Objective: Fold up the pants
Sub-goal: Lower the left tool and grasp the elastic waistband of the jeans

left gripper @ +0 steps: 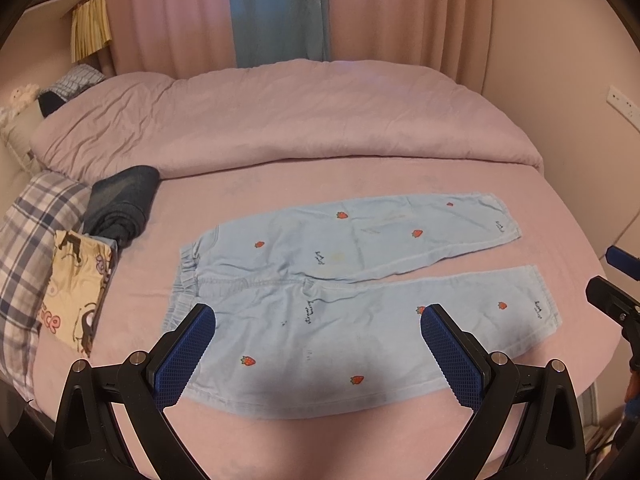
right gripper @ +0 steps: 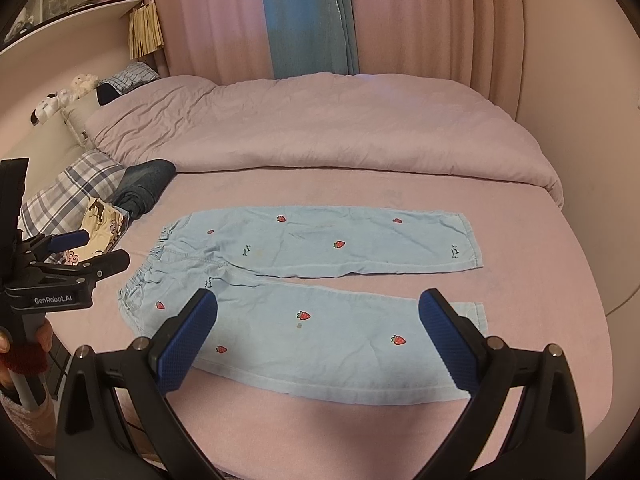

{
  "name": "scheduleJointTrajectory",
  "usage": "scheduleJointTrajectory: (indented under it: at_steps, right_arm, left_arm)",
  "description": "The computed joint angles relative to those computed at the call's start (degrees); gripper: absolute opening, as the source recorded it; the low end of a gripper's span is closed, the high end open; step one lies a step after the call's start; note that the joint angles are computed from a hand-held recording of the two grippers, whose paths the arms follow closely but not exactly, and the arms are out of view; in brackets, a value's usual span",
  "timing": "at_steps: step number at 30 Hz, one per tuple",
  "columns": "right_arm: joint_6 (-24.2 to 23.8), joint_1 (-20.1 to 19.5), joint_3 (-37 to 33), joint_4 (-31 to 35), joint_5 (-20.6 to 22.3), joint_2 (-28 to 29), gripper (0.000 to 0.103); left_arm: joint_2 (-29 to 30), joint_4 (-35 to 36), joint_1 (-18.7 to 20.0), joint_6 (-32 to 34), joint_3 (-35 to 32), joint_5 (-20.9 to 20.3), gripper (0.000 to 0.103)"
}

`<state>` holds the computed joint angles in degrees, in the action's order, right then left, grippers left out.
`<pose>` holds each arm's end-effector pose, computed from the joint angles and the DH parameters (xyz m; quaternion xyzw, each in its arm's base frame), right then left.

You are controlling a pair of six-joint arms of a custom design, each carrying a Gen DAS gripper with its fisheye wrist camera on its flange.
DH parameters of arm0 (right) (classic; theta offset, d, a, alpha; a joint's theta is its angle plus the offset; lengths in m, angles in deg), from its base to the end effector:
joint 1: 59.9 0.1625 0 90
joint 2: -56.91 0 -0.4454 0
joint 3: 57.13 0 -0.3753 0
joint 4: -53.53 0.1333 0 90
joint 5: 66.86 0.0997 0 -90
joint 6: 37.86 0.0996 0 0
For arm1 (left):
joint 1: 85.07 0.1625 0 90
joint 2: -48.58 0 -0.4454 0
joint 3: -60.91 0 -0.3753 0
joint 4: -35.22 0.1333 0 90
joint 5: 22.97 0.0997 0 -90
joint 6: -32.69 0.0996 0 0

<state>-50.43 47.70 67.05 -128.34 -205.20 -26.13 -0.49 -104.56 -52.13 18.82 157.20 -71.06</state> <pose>0.1925 -0.4121 0.3930 0.0452 -0.8416 0.4067 0.3525 -0.4365 -0.5209 0.1540 0.3362 0.8710 -0.2244 0.2791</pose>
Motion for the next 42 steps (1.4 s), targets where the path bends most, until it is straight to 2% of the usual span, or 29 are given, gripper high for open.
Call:
scheduleJointTrajectory:
  at_steps: [8, 15, 18, 24, 28, 32, 34, 36, 38, 40, 42]
  right_arm:
    - [0.56, -1.37, -0.78, 1.47, 0.69, 0.62, 0.101]
    - [0.83, -3.80, -2.94, 3.82, 2.67, 3.11, 0.101]
    - [-0.25, -5.32, -4.54, 4.72, 4.71, 5.00, 0.101]
    - [-4.23, -9.36, -9.51, 7.15, 10.93, 10.65, 0.099]
    - [-7.65, -11.70, -14.90, 8.60, 13.15, 16.21, 0.097]
    - [-12.39, -13.48, -22.09, 12.35, 16.45, 21.77, 0.095]
    - [-16.20, -14.29, -27.46, 15.61, 19.18, 25.56, 0.094]
    - [-19.14, -14.72, -32.82, 17.32, 19.30, 29.81, 0.093]
    - [-21.34, -14.91, -39.92, 20.72, 17.94, 35.12, 0.089]
    - [-22.18, -15.15, -46.66, 25.20, 17.03, 39.58, 0.086]
    - [-23.20, -15.34, -51.37, 27.75, 16.64, 42.62, 0.086]
  left_arm:
    - [1.14, 0.25, 1.53, 0.69, -1.38, -1.18, 0.103]
    - [3.09, -1.09, 6.11, 1.34, -4.10, -5.26, 0.103]
    - [3.94, -0.79, 8.62, 1.67, -5.83, -6.58, 0.103]
    - [6.74, 0.59, 14.50, 3.82, -11.52, -3.93, 0.103]
    - [9.05, 2.98, 18.46, 3.67, -16.15, -1.23, 0.103]
    - [12.11, 6.55, 22.78, 4.98, -22.47, -3.46, 0.102]
    - [14.53, 7.79, 24.35, 5.42, -25.98, -1.52, 0.099]
    - [16.54, 8.60, 25.88, 5.97, -29.00, -1.16, 0.099]
    - [17.40, 10.15, 26.97, 5.17, -30.84, -2.95, 0.098]
    - [18.32, 11.87, 27.88, 4.62, -32.62, -3.40, 0.089]
    - [18.91, 12.97, 28.45, 5.82, -33.80, -4.58, 0.088]
